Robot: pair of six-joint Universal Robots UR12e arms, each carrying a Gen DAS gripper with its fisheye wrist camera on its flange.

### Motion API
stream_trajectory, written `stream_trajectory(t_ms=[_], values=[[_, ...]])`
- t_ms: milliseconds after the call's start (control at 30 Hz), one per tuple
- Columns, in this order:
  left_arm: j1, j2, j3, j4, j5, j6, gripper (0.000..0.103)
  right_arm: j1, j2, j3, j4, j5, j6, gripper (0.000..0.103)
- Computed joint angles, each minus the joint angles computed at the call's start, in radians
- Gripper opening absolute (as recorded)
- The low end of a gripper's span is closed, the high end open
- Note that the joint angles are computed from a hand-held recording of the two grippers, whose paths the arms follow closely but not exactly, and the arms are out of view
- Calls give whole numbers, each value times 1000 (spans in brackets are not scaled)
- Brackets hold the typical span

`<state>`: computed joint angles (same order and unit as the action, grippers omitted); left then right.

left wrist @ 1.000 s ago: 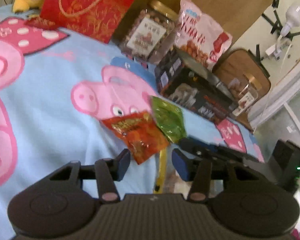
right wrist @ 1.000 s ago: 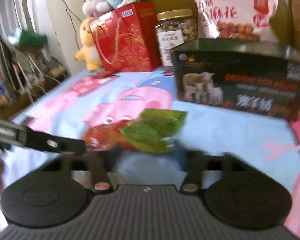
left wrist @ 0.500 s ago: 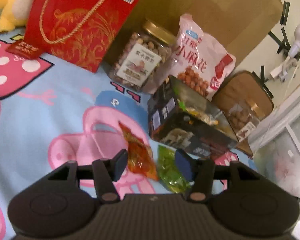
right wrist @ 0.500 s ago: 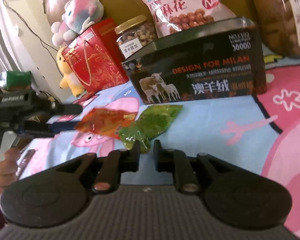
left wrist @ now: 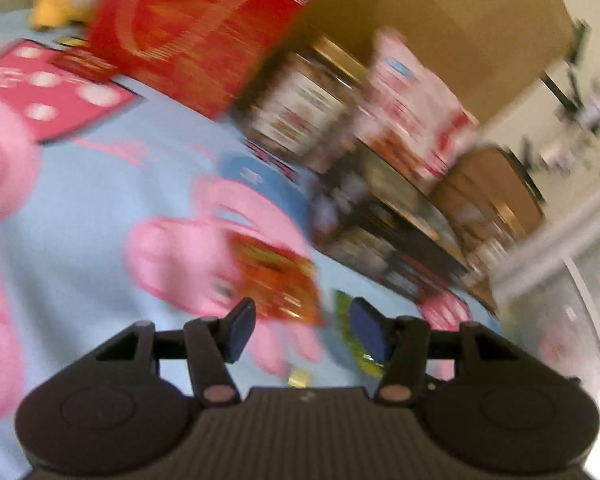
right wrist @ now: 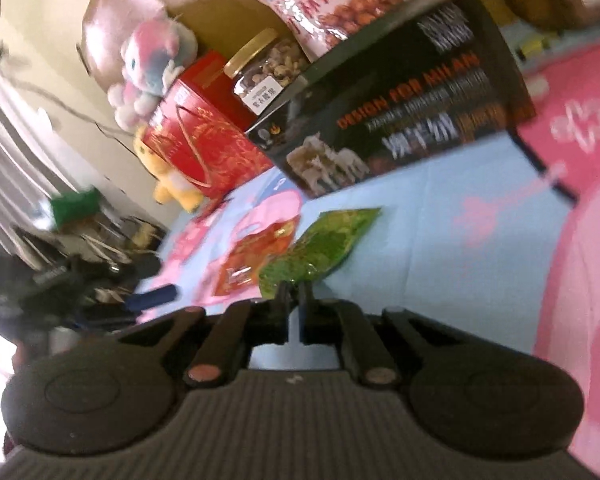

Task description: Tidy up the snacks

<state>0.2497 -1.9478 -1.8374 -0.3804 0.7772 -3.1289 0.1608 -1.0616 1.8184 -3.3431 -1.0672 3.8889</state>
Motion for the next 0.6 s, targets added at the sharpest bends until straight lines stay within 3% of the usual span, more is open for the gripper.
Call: stream_trajectory(t_ms=[133, 300, 333, 367, 600], values=[[-40, -4, 25, -167, -48, 114, 63, -16, -18, 66, -140, 42, 178, 6], [-76, -15, 35, -234, -54, 137, 59, -27, -27, 104, -246, 68, 310, 6], [-78, -18, 35, -235, -63, 128, 50, -26, -29, 107, -253, 69, 315, 6], [-80, -18, 32, -227, -67, 125, 32, -24, -33, 110, -249, 61, 309, 6], [-71, 3, 16, -148, -119, 127, 28, -13, -57, 121, -248, 15, 225, 6]])
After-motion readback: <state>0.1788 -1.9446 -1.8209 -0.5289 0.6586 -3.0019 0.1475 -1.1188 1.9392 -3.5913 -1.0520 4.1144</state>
